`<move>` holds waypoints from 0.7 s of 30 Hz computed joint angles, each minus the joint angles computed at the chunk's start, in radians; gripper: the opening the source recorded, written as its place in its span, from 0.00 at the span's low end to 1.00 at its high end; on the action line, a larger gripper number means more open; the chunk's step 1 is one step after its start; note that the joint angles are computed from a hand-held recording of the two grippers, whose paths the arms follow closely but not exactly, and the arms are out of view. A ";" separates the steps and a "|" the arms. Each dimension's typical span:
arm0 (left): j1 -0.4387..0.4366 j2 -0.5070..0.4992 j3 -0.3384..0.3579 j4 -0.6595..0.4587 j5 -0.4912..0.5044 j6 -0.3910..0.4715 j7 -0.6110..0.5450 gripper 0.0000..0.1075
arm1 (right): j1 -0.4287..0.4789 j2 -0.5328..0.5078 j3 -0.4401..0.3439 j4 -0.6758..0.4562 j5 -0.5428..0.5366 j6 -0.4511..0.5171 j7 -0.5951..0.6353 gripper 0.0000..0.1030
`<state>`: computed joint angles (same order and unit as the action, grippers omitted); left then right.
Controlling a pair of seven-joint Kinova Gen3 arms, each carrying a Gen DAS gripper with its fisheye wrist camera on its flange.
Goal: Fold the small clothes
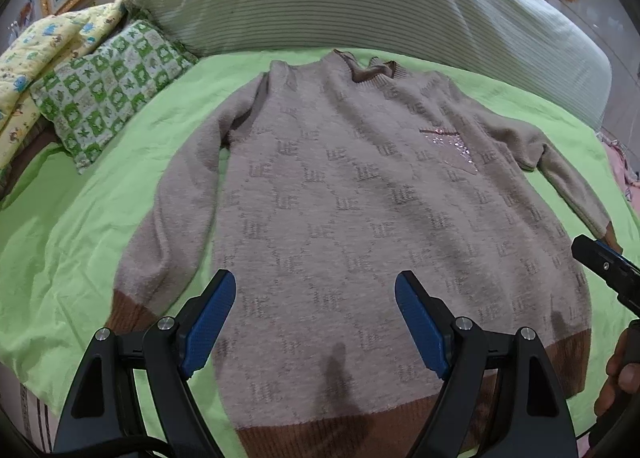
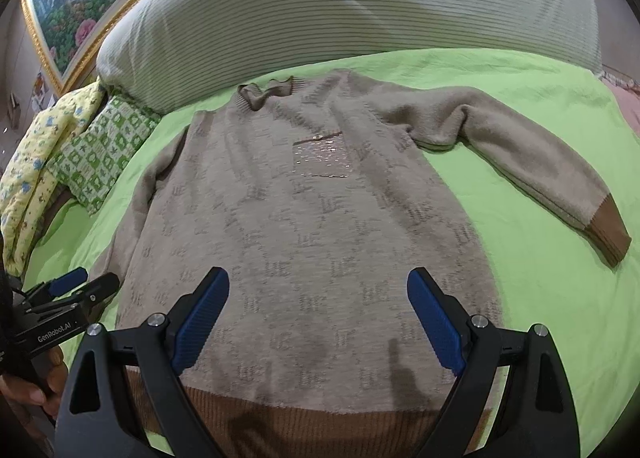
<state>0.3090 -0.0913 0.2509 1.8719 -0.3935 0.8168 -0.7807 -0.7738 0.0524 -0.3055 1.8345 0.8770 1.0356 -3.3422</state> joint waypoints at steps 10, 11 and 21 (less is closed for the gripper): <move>0.012 0.087 -0.033 -0.065 0.015 0.014 -0.031 0.77 | 0.120 -0.125 0.003 0.153 -0.029 -0.053 -0.183 0.88; 0.014 0.099 -0.040 -0.077 0.019 0.019 -0.039 0.77 | 0.142 -0.143 0.002 0.172 -0.037 -0.059 -0.209 0.88; 0.030 0.246 -0.118 -0.228 0.003 0.025 -0.078 0.77 | 0.395 -0.305 0.032 0.373 -0.067 -0.234 -0.486 0.83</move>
